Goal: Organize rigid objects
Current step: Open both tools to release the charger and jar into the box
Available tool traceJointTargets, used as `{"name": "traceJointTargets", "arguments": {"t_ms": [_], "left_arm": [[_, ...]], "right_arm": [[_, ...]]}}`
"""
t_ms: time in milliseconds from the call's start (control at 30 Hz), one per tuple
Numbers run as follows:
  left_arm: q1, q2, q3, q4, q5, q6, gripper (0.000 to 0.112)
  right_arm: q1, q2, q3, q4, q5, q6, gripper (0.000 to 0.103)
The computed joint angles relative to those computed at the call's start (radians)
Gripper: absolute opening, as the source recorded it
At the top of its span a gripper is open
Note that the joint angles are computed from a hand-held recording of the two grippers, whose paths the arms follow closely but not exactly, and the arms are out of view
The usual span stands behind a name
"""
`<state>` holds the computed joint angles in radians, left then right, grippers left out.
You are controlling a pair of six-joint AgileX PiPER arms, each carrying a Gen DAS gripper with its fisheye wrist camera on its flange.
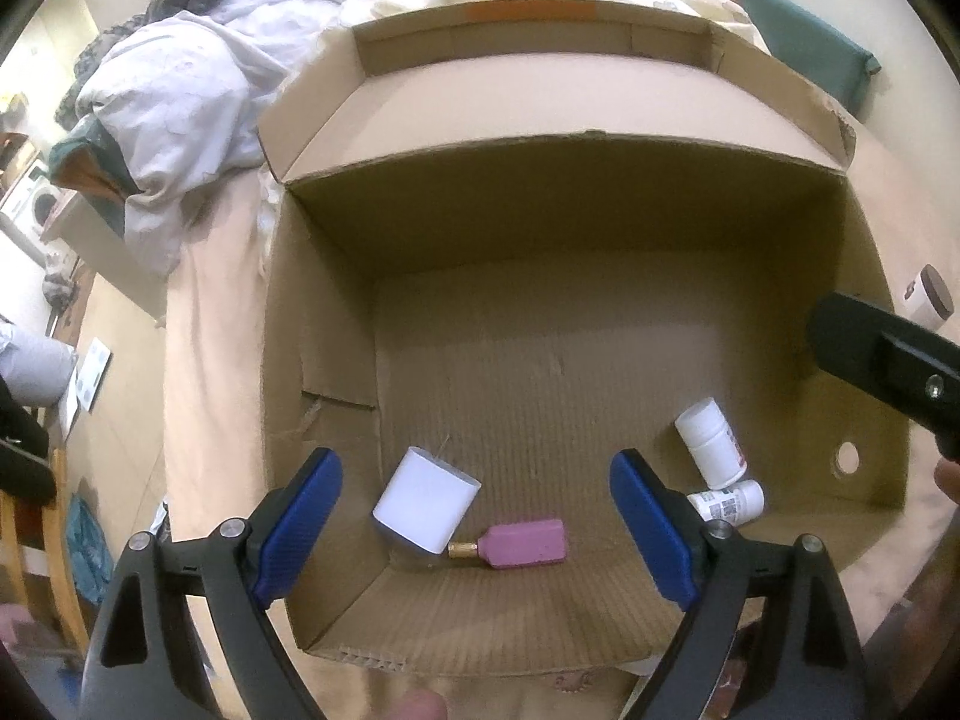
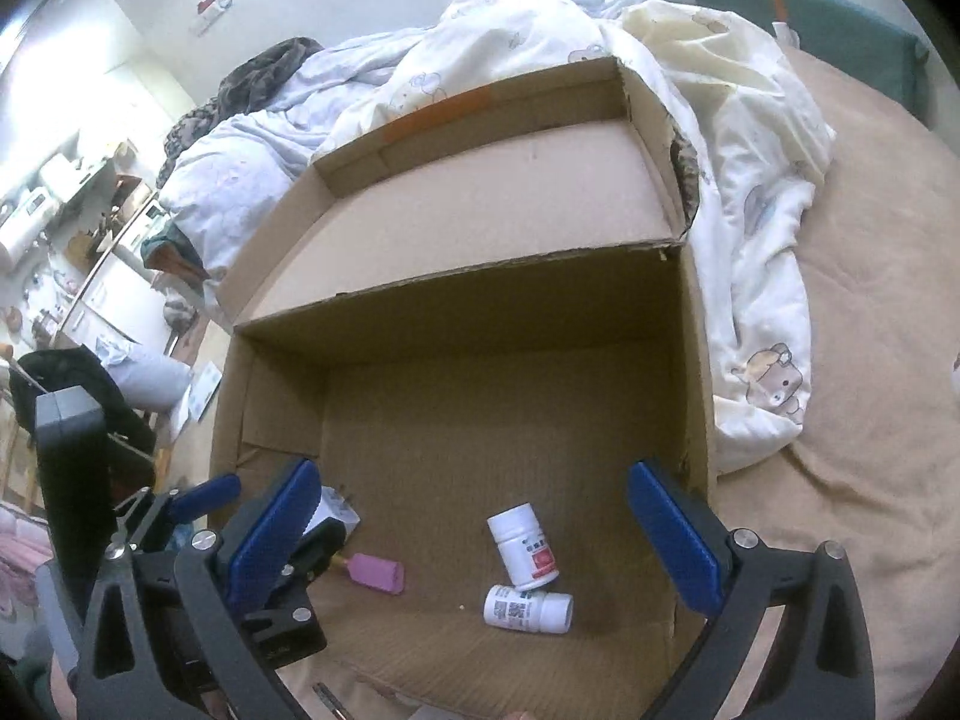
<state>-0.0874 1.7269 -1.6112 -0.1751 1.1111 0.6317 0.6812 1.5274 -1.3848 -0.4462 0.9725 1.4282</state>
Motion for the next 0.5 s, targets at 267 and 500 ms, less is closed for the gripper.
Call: {"name": "traceJointTargets", "arguments": {"t_ms": [267,500], "left_arm": [[0.03,0.01,-0.034,-0.028,0.023,-0.013,0.09],[0.088,0.001,-0.12,-0.09,0.096,-0.008,0.09]], "right_arm": [[0.025,0.001,-0.002,-0.052,0.032,0.03,0.103],[0.053,-0.019,-0.016,-0.105,0.057,0.061,0.103]]}}
